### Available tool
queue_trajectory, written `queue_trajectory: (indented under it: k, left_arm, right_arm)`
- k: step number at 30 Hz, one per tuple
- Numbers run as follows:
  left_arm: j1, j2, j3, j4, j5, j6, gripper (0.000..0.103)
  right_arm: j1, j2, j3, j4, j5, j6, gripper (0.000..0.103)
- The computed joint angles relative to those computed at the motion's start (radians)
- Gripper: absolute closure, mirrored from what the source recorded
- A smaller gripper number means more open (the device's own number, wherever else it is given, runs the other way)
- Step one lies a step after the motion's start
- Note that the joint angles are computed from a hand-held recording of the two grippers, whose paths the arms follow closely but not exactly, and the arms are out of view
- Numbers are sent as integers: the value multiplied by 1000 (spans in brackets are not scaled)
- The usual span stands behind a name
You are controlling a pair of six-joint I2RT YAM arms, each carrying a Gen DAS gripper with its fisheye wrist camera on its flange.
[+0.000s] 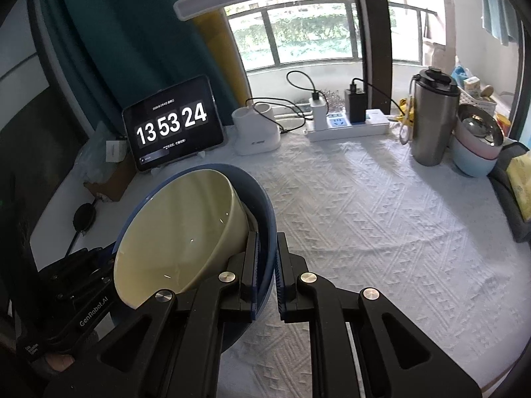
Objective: Organize plates and bowls
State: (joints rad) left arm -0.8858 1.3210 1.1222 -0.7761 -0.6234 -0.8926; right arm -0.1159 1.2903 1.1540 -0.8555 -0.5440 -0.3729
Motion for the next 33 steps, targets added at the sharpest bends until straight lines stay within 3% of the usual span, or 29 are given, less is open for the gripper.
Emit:
queue_trajectory:
  k: [33]
  left_arm:
    - [122,-75,-149,53,78,34,90]
  right_arm:
    - [172,82,-92,134,77,111,91]
